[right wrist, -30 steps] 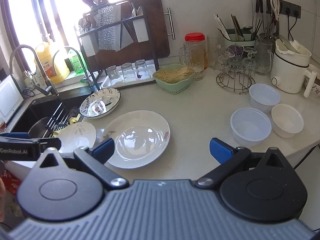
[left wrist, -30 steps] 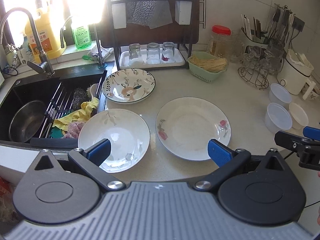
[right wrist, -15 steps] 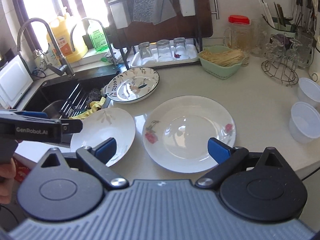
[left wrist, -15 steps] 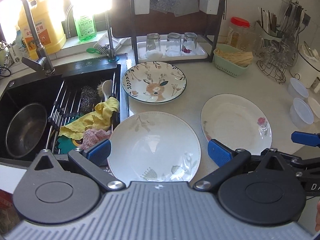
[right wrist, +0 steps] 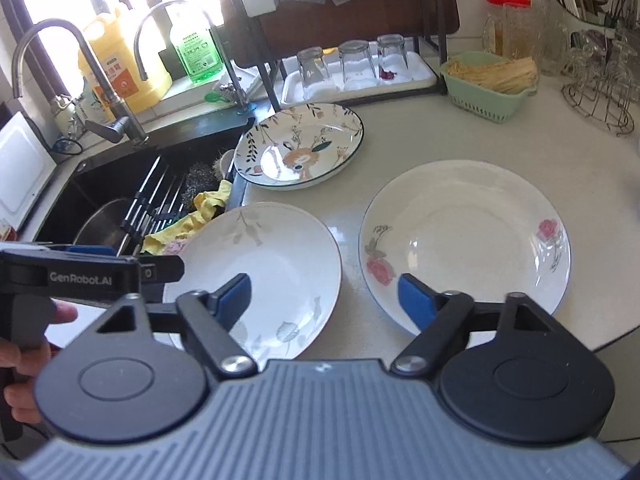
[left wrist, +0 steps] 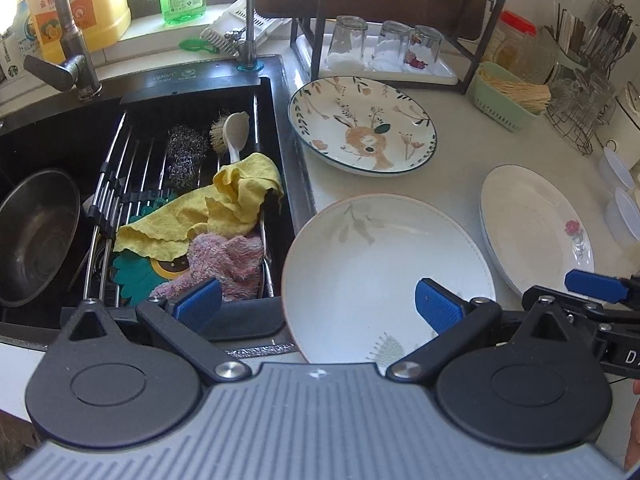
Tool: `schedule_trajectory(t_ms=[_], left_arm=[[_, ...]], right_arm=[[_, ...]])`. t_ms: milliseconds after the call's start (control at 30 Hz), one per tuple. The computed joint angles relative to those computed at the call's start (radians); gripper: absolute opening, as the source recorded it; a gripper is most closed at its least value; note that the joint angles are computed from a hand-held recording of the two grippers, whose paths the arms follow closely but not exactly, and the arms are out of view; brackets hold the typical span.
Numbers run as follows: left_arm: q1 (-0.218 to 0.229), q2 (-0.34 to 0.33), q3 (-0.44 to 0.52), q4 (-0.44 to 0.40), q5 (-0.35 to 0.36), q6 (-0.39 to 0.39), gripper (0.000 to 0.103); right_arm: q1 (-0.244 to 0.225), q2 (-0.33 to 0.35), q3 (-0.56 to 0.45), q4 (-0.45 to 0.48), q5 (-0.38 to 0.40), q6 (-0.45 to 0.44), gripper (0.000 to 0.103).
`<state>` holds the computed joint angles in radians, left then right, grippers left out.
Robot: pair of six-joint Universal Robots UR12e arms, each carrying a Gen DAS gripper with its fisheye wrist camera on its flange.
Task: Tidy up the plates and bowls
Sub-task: 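Move both grippers toward the rim of the grey leaf-print white plate, then close both grippers on the rim of the leaf-print plate, then lift the leaf-print plate and carry it over the pink-flower plate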
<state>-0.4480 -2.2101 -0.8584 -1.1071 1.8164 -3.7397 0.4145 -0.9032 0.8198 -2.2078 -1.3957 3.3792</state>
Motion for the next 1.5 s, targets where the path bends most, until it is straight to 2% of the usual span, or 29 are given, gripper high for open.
schedule_trajectory(t_ms=[133, 200, 267, 300, 367, 400, 467, 533, 667, 933, 1100, 1233, 1333, 1500], left_arm=[[0.028, 0.002, -0.025, 0.021, -0.054, 0.008, 0.103], [0.037, 0.003, -0.04, 0.044, -0.08, 0.01, 0.103], [0.044, 0.004, -0.058, 0.078, -0.105, 0.019, 0.101], [0.046, 0.003, -0.064, 0.093, -0.115, 0.024, 0.098], [0.051, -0.001, -0.067, 0.103, -0.145, 0.03, 0.082], [0.052, -0.004, -0.066, 0.103, -0.149, 0.032, 0.077], [0.054, -0.012, -0.056, 0.09, -0.163, 0.049, 0.059], [0.059, -0.014, -0.055, 0.096, -0.188, 0.052, 0.054], [0.065, -0.016, -0.06, 0.113, -0.2, 0.062, 0.041], [0.076, -0.023, -0.064, 0.143, -0.232, 0.104, 0.039], [0.088, -0.024, -0.073, 0.162, -0.265, 0.085, 0.04], [0.097, -0.027, -0.058, 0.13, -0.274, 0.082, 0.04], [0.111, -0.024, -0.06, 0.133, -0.32, 0.063, 0.04], [0.12, -0.032, -0.026, 0.121, -0.358, 0.068, 0.04]], right_arm=[[-0.003, 0.019, -0.028, 0.062, 0.017, 0.091, 0.069], [-0.004, 0.034, -0.05, 0.094, 0.023, 0.117, 0.059], [-0.004, 0.047, -0.065, 0.111, 0.024, 0.121, 0.039], [-0.003, 0.054, -0.076, 0.123, 0.022, 0.12, 0.036], [-0.002, 0.065, -0.09, 0.135, 0.026, 0.119, 0.025], [0.0, 0.07, -0.099, 0.143, 0.024, 0.12, 0.024], [0.001, 0.079, -0.118, 0.156, 0.018, 0.129, 0.023], [0.003, 0.087, -0.135, 0.169, 0.012, 0.126, 0.023], [0.009, 0.102, -0.165, 0.204, -0.014, 0.099, 0.015], [0.013, 0.121, -0.174, 0.189, -0.024, 0.134, 0.015], [0.01, 0.12, -0.163, 0.165, 0.004, 0.151, 0.015], [0.007, 0.123, -0.174, 0.156, 0.036, 0.16, 0.015], [0.012, 0.13, -0.197, 0.157, 0.016, 0.147, 0.015], [0.007, 0.129, -0.213, 0.148, 0.019, 0.17, 0.015]])
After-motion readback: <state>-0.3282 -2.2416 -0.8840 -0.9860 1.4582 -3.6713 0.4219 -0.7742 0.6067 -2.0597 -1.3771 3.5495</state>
